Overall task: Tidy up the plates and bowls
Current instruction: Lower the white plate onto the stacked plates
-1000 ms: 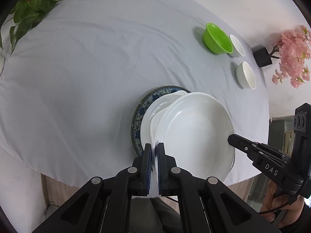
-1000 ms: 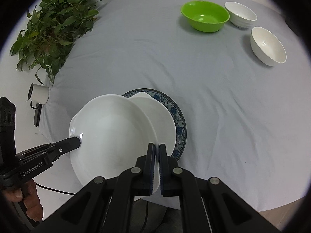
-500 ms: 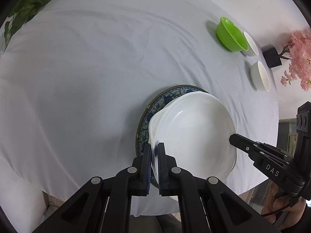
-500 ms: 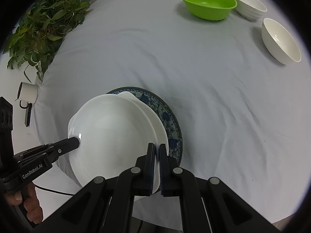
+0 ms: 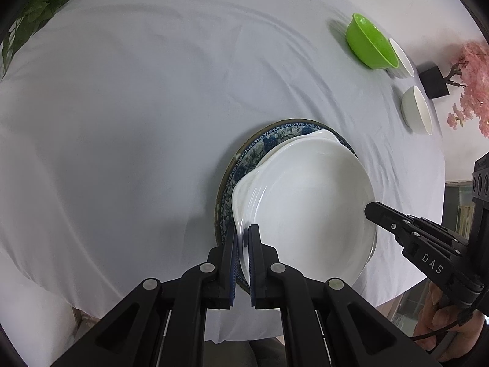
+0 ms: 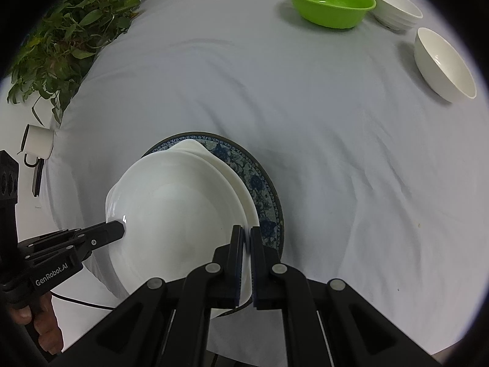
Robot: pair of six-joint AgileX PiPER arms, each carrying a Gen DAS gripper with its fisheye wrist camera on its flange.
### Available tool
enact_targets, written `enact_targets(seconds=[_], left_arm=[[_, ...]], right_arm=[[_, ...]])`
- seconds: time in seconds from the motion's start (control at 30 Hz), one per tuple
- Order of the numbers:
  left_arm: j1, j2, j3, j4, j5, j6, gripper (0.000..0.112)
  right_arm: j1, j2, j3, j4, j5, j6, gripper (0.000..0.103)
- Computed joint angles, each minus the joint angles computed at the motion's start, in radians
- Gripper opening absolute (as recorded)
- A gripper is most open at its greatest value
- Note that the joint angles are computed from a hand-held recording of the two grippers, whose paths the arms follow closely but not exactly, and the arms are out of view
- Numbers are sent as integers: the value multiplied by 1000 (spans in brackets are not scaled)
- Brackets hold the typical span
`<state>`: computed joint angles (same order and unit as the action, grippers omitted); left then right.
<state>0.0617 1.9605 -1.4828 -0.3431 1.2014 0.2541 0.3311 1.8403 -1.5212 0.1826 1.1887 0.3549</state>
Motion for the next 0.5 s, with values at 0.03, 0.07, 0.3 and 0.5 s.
enact_targets(seconds=[0.03,0.07,0.3,0.5], left_arm=[[-1,1,2,0,-2,-1,3],[-3,0,6,0,-5,-1,3],[-12,10,-2,7,-6,-9,4],[-23,19,-14,15,3,-11,4]], right_arm=[[1,3,-2,-4,1,2,4],[4,6,-6,-11,1,5,4],[2,19,-21,-32,-2,-6,5],[4,21,-23,-46,-6,-2,5]])
